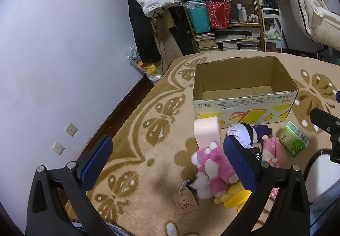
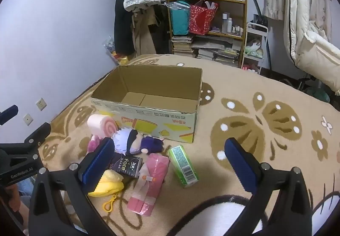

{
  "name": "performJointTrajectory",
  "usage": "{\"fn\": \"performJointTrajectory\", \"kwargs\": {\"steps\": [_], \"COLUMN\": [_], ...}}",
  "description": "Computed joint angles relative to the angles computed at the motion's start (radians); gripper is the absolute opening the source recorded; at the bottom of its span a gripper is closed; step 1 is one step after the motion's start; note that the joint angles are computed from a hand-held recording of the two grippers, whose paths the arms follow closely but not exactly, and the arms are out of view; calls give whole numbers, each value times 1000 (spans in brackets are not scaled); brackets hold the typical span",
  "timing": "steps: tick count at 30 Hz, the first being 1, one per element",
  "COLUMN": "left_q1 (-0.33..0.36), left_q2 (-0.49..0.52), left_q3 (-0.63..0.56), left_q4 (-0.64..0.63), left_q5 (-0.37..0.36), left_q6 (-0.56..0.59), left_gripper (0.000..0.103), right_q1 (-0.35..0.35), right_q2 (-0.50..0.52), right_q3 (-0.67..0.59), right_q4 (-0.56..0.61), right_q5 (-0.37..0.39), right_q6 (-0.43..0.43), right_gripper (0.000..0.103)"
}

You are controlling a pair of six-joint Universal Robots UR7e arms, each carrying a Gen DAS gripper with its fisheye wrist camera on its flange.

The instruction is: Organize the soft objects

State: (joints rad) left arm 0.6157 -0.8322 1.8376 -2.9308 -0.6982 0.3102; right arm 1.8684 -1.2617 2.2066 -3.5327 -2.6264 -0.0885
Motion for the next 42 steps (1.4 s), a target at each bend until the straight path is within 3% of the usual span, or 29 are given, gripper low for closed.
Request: {"fn": "performJointTrajectory", "kwargs": {"steps": [26, 42], "left_q1": [0, -1], "left_q2": [-1, -6], "left_q3": [-2, 3], "left_q4": [-24, -37], "left_q5": [17, 23], "left_q6": [9, 18], "left_gripper": [103, 103], "right_q1": [-10, -3], "right_q2": [13, 15], "right_q3": [15, 4], "right_q4": [-47, -18], "right_q5": [-7, -22], "right_q6": [-26, -16], "right_gripper": [103, 103]}}
